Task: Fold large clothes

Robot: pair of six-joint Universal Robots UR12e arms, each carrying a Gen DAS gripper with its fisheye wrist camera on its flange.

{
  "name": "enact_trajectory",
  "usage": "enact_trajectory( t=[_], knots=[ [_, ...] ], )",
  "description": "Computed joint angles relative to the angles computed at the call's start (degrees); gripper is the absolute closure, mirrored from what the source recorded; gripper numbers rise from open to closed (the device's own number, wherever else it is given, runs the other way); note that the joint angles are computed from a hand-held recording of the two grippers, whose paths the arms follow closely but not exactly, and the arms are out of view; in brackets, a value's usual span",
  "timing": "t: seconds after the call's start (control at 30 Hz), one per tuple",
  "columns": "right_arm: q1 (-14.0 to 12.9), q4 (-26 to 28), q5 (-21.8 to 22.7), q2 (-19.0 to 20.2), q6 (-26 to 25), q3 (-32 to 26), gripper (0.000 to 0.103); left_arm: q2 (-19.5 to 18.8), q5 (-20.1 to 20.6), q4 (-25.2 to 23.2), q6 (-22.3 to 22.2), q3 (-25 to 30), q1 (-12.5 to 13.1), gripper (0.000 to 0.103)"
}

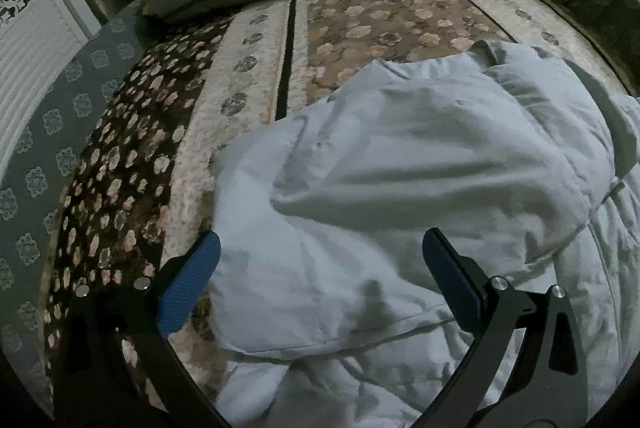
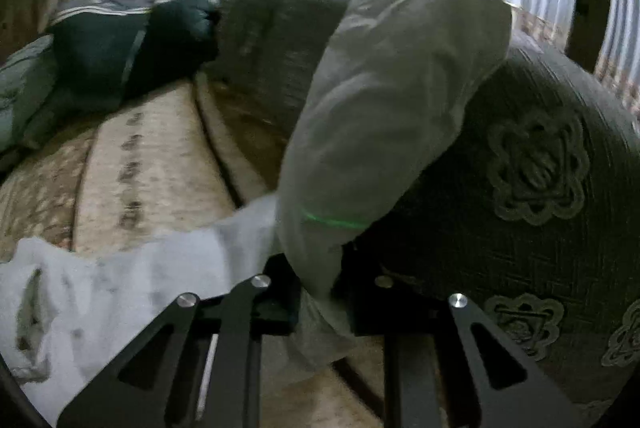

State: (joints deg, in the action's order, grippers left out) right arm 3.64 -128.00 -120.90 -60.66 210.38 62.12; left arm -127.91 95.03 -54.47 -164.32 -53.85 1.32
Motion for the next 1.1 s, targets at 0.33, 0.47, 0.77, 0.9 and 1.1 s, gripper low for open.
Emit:
enact_trajectory(
  t=[0.33,0.47,0.77,0.9,1.1],
  knots=[
    [5.12,6.03,8.32,9.67,-12.24,-16.5,0.087,-0.35,-1.01,-2.19,-0.93,1.47,0.61,0.003],
    [6.94,11.59,11.57,14.02,-14.81,-23.79,0.087,-1.13,-5.35,-7.33,-2.82,4.29,1.46,0.003],
    [11.42,15.97,17.45,20.89,-20.11,-37.48,0.092,-1.32,-0.93,-16.54,-1.3,7.47,1.7,0.003],
    [13.32,21.69,19.51,25.09,-24.41,-45.1,0.092,-1.52,-2.01,-17.3,-3.64,8.56,2.53,0.003],
    [15.0,27.09,14.7,25.14,-27.57,-44.37,0.085,-1.78,-1.69,-17.07,-3.79,8.88,2.35,0.003]
  ],
)
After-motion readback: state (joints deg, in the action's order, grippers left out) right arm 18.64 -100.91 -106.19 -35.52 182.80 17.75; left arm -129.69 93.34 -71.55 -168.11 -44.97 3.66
